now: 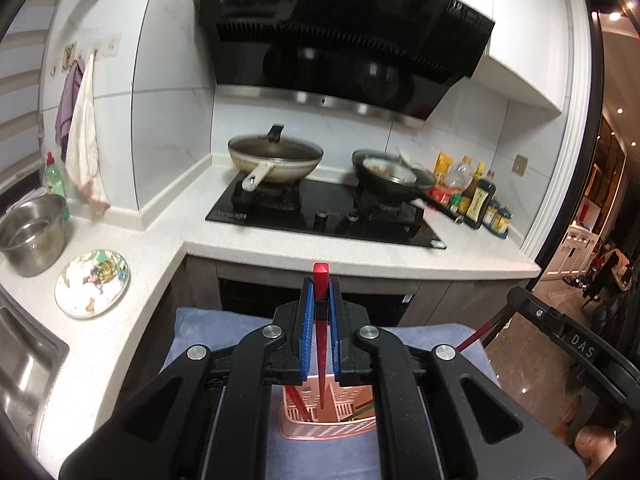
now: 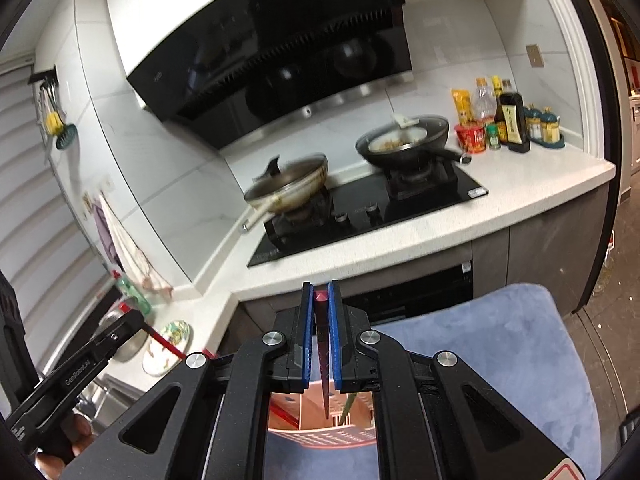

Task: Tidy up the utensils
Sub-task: 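Lower both chopsticks into the pink holder and open both tools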

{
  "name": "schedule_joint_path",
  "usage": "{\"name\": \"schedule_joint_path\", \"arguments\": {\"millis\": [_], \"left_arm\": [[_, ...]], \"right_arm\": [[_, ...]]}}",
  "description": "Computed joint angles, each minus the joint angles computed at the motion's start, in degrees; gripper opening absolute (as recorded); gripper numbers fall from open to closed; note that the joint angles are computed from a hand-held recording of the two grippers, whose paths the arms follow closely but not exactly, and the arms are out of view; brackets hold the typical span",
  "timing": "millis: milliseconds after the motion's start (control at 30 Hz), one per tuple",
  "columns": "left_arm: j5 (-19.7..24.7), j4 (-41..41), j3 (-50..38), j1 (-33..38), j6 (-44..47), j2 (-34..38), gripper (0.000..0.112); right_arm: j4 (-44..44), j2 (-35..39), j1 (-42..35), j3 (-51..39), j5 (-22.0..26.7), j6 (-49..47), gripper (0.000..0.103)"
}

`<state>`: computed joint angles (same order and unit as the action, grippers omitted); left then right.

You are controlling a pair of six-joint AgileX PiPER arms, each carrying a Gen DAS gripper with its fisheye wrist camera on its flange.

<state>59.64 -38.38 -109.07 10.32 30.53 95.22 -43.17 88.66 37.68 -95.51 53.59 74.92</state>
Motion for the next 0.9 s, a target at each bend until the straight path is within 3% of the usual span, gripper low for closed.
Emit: {"name": "schedule_joint_path", "arguments": {"millis": [333, 467, 533, 600, 633, 900], "left_arm": [[-1.49, 2.28, 4.03, -1.82, -0.12, 2.15, 0.007], [-1.68, 2.79, 4.59, -2.14, -0.49, 2.04, 0.008], [-2.36, 3.55, 5.16, -2.29, -0.84, 1.56, 0.014], [-2.29, 3.53, 5.52, -1.86, -1.34, 1.14, 0.037], [-2.52, 3.29, 5.92, -1.6, -1.52, 0.76, 0.039], [-1.22, 2.46, 8.77, 0.41, -1.36, -2.85, 0.04]], "right_arm": [[4.28, 2.57, -1.72, 3.44, -3.2, -0.58, 0.008], [3.56, 3.0, -1.09, 3.12, -2.66, -0.05, 0.014], [3.34, 2.96, -0.81, 3.0, -2.24, 0.21, 0.014], [2.54, 2.54, -0.17, 3.25, -1.69, 1.19, 0.019], [1.99, 2.3, 0.16, 3.45, -1.37, 1.7, 0.021], [-1.23, -0.89, 4.91, 6.0, 1.98, 4.68, 0.025]]}}
